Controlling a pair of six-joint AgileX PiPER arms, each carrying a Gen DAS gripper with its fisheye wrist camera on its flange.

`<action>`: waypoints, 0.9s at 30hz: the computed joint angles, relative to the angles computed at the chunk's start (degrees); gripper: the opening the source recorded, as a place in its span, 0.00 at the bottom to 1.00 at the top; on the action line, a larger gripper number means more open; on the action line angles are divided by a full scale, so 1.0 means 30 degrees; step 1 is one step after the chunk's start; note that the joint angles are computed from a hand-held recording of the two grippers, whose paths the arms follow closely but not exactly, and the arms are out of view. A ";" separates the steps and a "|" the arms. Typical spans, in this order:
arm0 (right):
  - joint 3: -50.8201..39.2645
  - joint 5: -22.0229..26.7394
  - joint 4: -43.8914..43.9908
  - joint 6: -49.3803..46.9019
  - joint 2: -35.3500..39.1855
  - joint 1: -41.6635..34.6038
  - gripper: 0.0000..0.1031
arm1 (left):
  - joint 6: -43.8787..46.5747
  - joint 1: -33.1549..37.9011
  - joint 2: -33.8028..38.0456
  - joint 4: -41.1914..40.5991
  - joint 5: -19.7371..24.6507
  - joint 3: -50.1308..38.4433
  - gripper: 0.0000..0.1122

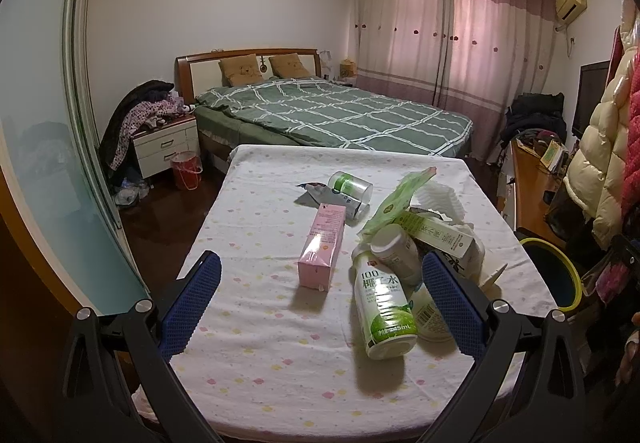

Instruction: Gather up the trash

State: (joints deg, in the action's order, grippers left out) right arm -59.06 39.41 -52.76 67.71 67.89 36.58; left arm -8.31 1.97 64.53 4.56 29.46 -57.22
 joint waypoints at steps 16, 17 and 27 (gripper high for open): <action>0.0109 -0.0767 0.0508 -0.0166 0.0106 -0.0492 0.94 | -0.1835 -0.0454 0.0290 0.2170 0.0041 -0.0115 0.89; 0.0129 -0.0785 0.0459 -0.0125 0.0086 -0.0475 0.94 | -0.2031 -0.0532 0.0302 0.2362 0.0052 -0.0103 0.89; 0.0168 -0.1017 0.0568 -0.0215 0.0190 -0.0545 0.94 | -0.3735 -0.1105 0.0522 0.4241 0.0058 -0.0059 0.89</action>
State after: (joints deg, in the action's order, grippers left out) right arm -58.55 36.36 -51.06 67.07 68.46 34.95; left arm -19.51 -1.34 66.10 17.28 29.63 -57.39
